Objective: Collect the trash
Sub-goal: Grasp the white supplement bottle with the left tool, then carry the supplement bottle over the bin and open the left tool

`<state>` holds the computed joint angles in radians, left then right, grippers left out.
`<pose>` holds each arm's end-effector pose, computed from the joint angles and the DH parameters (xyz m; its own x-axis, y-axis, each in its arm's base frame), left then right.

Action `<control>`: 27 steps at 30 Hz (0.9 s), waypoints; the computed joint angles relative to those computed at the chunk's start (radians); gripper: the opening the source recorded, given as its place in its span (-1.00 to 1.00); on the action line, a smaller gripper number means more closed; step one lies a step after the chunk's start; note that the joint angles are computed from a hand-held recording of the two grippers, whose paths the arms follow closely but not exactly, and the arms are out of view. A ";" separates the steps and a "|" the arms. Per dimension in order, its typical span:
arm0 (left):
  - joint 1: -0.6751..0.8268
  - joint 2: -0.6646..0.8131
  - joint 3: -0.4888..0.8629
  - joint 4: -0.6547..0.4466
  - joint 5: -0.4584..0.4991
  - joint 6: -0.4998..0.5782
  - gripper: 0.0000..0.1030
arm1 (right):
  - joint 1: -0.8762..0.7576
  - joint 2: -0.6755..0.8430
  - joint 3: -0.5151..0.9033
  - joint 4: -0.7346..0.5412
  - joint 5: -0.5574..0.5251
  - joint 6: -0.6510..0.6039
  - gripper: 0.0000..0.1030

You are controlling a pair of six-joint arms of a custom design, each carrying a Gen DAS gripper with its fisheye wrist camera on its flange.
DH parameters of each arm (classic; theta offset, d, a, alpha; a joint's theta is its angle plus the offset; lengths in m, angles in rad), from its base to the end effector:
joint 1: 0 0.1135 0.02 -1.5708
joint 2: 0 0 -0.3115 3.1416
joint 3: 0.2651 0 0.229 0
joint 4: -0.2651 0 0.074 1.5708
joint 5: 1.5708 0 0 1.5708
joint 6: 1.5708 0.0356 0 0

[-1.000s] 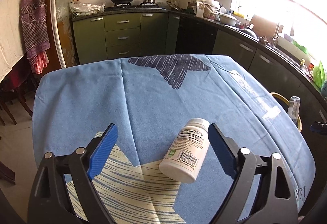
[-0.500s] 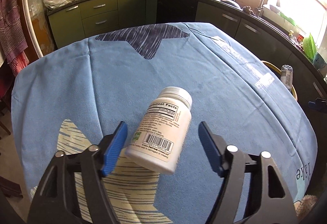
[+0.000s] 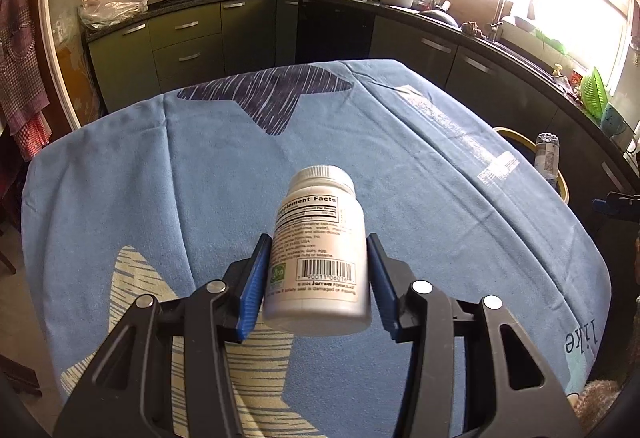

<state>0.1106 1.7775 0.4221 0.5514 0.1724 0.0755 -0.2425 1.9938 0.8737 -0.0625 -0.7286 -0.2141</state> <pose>0.2645 0.0232 0.1368 -0.7130 -0.0044 -0.7012 0.0635 0.9955 -0.0709 0.3321 -0.0577 0.1317 -0.8641 0.0505 -0.5008 -0.2549 0.8141 0.5218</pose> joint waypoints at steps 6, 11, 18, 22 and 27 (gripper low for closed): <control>-0.034 -0.092 -0.002 -0.055 -0.001 -0.025 -0.12 | -0.011 -0.009 -0.010 -0.003 -0.015 -0.017 0.66; -0.126 -0.171 0.057 -0.195 -0.027 -0.069 -0.12 | -0.038 -0.039 -0.030 0.001 -0.030 -0.037 0.66; -0.393 -0.128 0.308 -0.418 -0.039 -0.123 -0.12 | -0.153 -0.085 -0.071 0.018 -0.048 -0.108 0.66; -0.548 0.038 0.571 -0.556 -0.048 -0.135 -0.12 | -0.266 -0.067 -0.068 -0.007 -0.094 -0.174 0.66; -0.667 0.325 0.970 -0.752 -0.067 -0.137 -0.12 | -0.413 0.002 -0.013 -0.091 -0.157 -0.262 0.67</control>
<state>-0.5563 2.1024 1.3923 -0.2009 0.1057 -0.0616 -0.6556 1.9956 0.8610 -0.1532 -0.8854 -0.4762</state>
